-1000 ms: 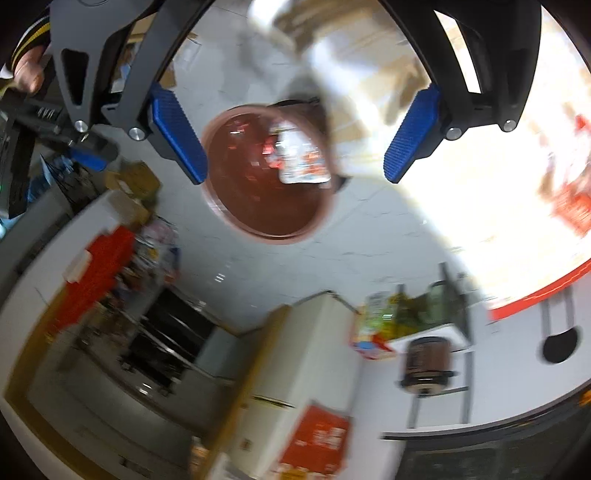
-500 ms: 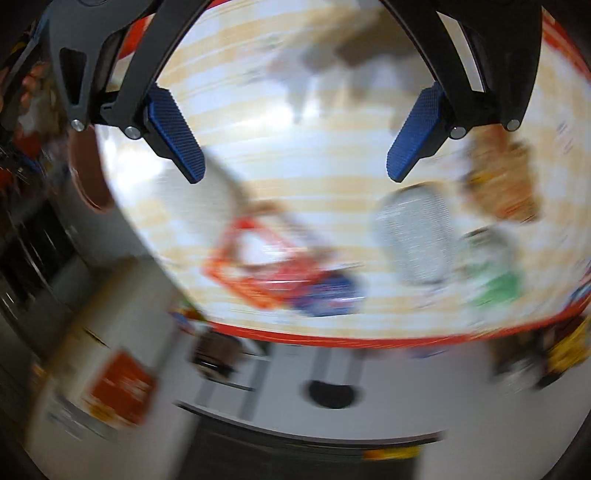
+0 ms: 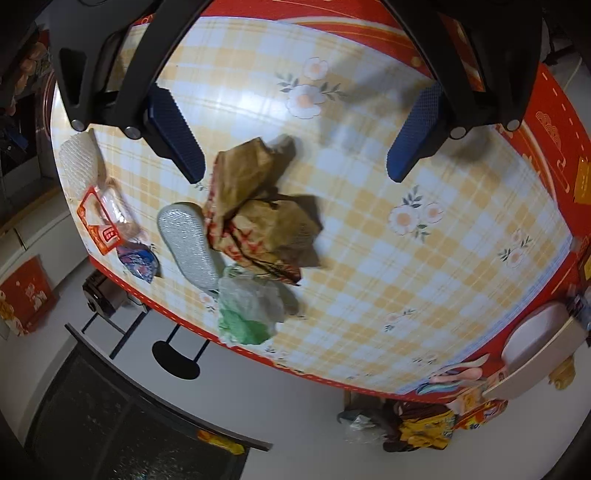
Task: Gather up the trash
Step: 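Bring both open tools back over the table, then grasp the brown paper bag with the left tool while the right tool grasps the white foam sleeve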
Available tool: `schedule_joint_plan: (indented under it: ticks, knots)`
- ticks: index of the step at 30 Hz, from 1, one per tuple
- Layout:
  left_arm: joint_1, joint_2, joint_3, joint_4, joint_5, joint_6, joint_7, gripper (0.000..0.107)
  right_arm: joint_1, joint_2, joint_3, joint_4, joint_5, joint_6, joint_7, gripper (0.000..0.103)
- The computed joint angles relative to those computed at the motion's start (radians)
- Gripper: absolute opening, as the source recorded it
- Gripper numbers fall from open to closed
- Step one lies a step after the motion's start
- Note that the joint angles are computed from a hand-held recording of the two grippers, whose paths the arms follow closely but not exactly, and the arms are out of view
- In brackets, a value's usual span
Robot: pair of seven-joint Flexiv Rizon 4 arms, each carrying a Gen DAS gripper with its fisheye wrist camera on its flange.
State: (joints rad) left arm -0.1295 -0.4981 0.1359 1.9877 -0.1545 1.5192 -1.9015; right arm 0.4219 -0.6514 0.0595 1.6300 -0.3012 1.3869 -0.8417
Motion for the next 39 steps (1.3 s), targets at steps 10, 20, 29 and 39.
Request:
schedule_joint_plan:
  ticks: [10,20,29,39]
  knots:
    - [0.211,-0.086,-0.277,-0.031,-0.096,0.057,0.205,0.097,0.073,-0.120,0.070,-0.233,-0.004,-0.176,-0.100,0.098]
    - [0.099,-0.262,-0.177,-0.314,-0.107,-0.121,0.301,0.097,0.109,-0.131,0.031,-0.265,-0.004,-0.253,-0.089,0.098]
    - [0.029,-0.358,-0.068,-0.486,-0.045,-0.248,0.259,0.097,0.107,-0.127,0.003,-0.243,-0.023,-0.269,-0.047,0.098]
    - [0.029,-0.385,-0.059,-0.508,0.014,-0.222,0.233,0.099,0.072,-0.148,-0.029,-0.219,-0.070,-0.312,-0.056,0.098]
